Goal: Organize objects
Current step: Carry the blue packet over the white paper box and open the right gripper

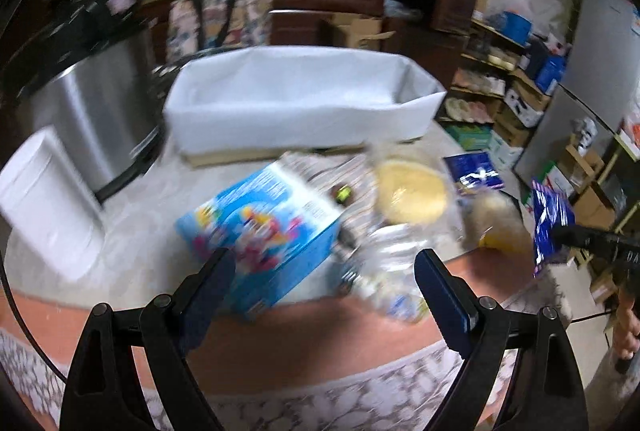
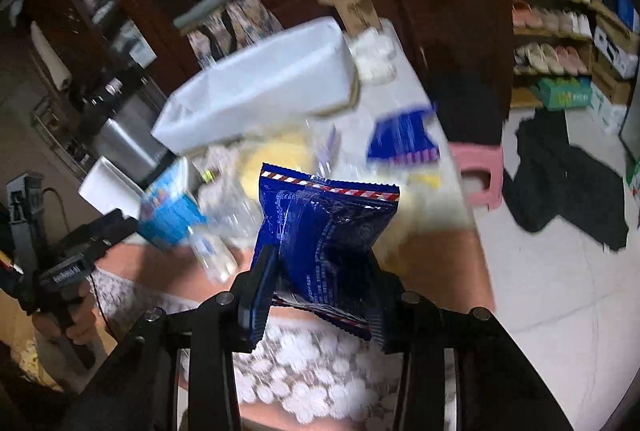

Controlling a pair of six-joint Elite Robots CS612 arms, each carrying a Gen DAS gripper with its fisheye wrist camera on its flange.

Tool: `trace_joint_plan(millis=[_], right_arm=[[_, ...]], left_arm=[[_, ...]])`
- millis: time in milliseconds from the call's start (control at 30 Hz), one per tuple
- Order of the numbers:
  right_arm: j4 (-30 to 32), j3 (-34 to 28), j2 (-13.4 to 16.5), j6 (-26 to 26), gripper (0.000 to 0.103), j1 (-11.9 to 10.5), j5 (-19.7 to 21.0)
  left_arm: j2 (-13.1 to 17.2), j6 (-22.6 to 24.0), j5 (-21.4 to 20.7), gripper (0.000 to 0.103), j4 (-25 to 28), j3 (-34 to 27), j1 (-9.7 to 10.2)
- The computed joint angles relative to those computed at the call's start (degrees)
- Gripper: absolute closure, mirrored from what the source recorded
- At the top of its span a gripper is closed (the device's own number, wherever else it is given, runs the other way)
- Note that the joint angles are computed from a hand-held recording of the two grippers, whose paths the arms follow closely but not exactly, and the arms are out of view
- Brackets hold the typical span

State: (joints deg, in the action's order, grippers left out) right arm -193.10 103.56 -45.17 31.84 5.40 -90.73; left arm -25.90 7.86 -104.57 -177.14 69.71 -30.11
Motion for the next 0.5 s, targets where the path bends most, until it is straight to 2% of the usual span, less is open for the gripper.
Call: trace_joint_plan(millis=[67, 233, 400, 500], right_arm=[[-0.58, -0.98, -0.51, -1.6, 0.064, -0.16, -0.61], [0.95, -5.04, -0.4, -2.76, 0.064, -1.58, 1.82], [4.96, -12.05, 1.42, -2.64, 0.064, -3.46, 4.0], [6.2, -16.77, 3.64, -0.82, 0.064, -4.88, 7.93]], left_arm=[[0.1, 0.82, -0.26, 0.013, 0.9, -1.17, -0.57], [1.09, 1.66, -2.04, 0.013, 4.13, -6.08, -1.78], [3.9, 0.69, -3.17, 0.013, 9.98, -14.29, -2.52], [6.42, -0.42, -4.22, 0.013, 14.28, -20.14, -2.8]])
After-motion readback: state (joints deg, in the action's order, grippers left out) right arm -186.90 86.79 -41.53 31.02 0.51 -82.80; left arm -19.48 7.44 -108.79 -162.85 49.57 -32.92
